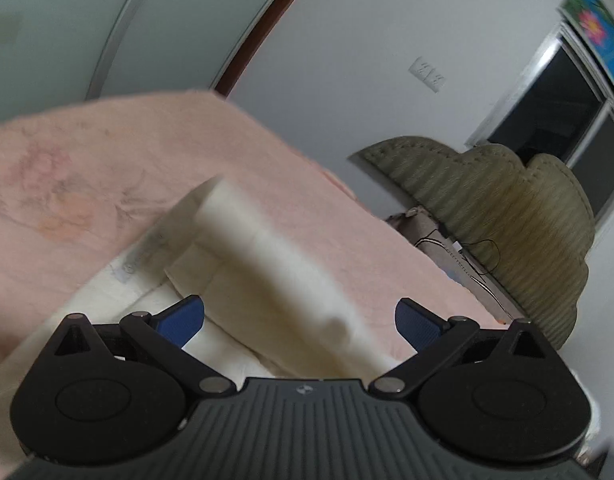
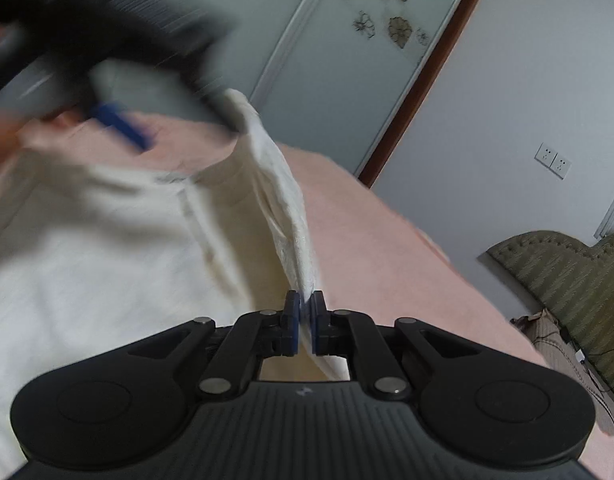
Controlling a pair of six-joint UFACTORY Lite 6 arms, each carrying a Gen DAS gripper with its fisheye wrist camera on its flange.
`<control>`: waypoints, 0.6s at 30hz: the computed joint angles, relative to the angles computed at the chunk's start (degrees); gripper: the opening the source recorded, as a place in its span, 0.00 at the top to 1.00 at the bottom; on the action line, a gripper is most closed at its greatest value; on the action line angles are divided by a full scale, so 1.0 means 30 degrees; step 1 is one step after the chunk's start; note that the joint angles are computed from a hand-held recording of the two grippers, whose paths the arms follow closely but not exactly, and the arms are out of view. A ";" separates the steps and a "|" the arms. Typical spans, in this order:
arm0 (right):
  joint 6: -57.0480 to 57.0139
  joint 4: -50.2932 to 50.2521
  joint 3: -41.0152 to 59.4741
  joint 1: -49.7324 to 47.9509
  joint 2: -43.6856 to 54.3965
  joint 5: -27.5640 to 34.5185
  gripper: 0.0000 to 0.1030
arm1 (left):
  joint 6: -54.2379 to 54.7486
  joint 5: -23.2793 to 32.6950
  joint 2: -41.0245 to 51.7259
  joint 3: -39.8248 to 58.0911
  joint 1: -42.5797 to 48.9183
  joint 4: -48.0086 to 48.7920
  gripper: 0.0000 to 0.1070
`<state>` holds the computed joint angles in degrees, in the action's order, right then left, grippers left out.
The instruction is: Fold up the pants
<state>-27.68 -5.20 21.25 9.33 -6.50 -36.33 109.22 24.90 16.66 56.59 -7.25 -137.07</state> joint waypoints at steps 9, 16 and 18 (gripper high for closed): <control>-0.1405 0.5004 -0.2045 0.2534 0.1219 -0.4435 0.89 | -1.3897 0.0628 0.5765 0.6251 0.1480 1.0859 0.60; -0.3739 0.9228 -0.0589 0.3831 0.3034 -0.4661 0.66 | -0.7617 0.1451 0.3912 0.3572 0.1953 0.7858 0.94; -0.3559 0.9662 -0.0582 0.3494 0.2590 -0.3801 0.82 | -0.7064 0.2457 0.3229 0.2625 0.2558 0.8603 0.94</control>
<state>-38.35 23.78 19.50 19.82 1.27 -47.73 88.03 32.27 26.35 64.46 0.42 -111.26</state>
